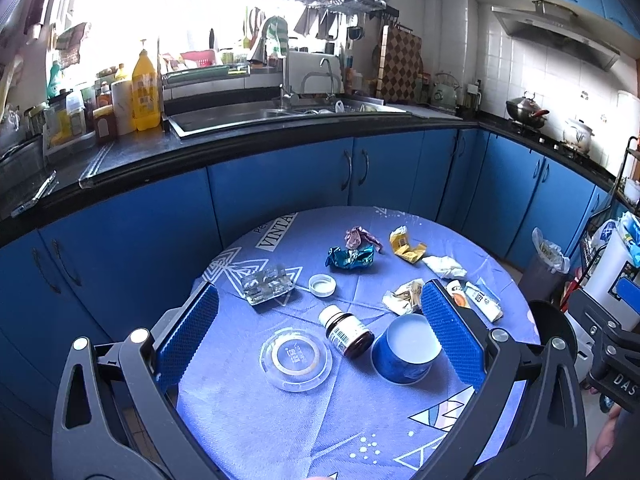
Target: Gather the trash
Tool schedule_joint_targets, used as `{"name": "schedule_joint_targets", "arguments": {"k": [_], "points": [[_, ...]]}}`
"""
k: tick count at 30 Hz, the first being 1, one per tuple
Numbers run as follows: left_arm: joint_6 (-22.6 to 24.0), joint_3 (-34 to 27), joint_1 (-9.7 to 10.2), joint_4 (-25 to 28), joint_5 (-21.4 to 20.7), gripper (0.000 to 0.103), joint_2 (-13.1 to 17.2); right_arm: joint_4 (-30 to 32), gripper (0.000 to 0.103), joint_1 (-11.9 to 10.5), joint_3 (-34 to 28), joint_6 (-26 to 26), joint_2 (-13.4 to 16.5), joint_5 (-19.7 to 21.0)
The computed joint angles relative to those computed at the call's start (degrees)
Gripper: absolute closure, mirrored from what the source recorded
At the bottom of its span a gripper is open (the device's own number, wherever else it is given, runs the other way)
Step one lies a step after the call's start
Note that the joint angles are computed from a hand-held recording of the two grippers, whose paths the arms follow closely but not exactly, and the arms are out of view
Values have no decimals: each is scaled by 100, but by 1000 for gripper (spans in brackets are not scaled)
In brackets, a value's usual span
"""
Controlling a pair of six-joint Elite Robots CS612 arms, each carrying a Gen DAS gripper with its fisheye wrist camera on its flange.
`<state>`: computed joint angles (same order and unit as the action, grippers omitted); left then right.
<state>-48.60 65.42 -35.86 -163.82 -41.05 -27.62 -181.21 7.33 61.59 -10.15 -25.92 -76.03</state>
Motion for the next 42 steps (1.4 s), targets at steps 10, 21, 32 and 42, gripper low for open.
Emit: {"name": "schedule_joint_targets", "arguments": {"k": [10, 21, 32, 42], "points": [[-40, -354, 120, 362, -146, 3, 268, 798, 6, 79, -681, -114, 385, -367], [-121, -653, 320, 933, -899, 3, 499, 1884, 6, 168, -1507, -291, 856, -663], [-136, -611, 409, 1042, -1247, 3, 533, 2541, 6, 258, -1956, -483, 1095, -701], [-305, -623, 434, 1386, -1267, 3, 528, 3012, 6, 193, -1930, -818, 1029, 406]]}}
